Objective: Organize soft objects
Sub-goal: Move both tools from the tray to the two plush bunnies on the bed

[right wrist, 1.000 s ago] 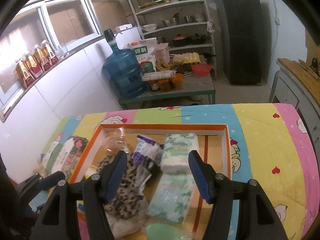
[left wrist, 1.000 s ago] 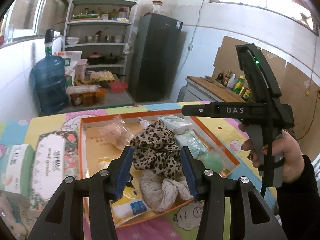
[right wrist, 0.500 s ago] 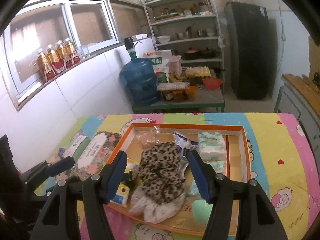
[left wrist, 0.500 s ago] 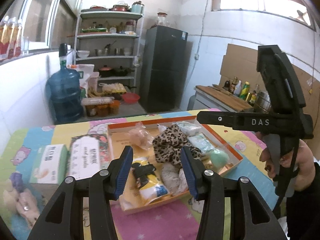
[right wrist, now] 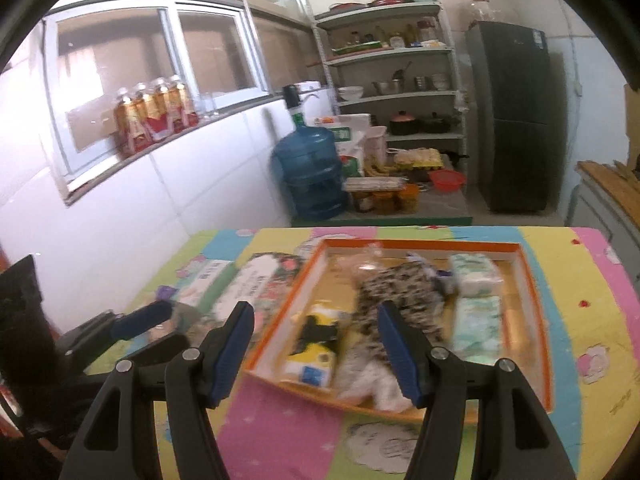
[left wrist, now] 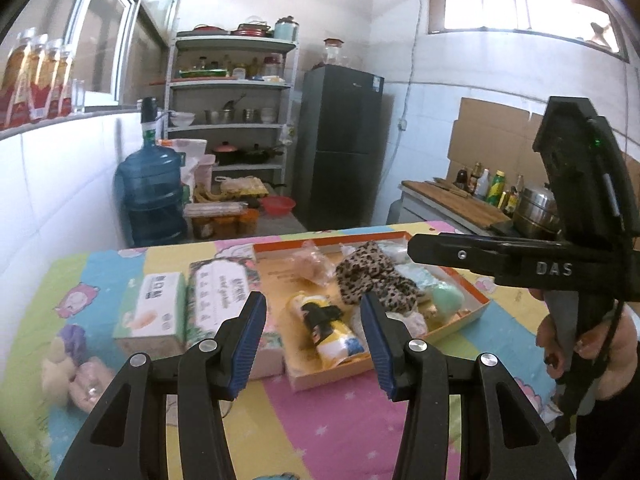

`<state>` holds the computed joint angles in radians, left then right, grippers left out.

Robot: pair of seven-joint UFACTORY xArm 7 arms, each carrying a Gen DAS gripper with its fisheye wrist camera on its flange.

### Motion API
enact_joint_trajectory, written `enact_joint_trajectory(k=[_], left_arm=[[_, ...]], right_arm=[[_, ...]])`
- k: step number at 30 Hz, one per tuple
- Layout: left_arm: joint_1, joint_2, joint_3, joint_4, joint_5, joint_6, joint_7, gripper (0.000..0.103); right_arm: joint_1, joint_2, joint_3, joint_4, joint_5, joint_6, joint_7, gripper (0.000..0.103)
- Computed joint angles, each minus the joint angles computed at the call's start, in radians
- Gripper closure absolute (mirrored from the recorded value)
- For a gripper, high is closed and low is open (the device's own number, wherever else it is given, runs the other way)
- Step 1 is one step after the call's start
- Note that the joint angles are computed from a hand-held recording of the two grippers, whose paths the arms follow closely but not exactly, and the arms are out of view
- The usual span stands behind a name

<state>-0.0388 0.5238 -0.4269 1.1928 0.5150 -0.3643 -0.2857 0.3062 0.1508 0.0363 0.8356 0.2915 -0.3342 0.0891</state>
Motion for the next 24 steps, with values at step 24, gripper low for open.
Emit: enact_joint_trajectory(k=[24], left_arm=[[0.027,-0.096,0.184,-0.21,-0.027,-0.155,-0.098,0.052]], right_arm=[[0.116,0.156,0.064,0.119,-0.021,-0.07,0.066,0.039]])
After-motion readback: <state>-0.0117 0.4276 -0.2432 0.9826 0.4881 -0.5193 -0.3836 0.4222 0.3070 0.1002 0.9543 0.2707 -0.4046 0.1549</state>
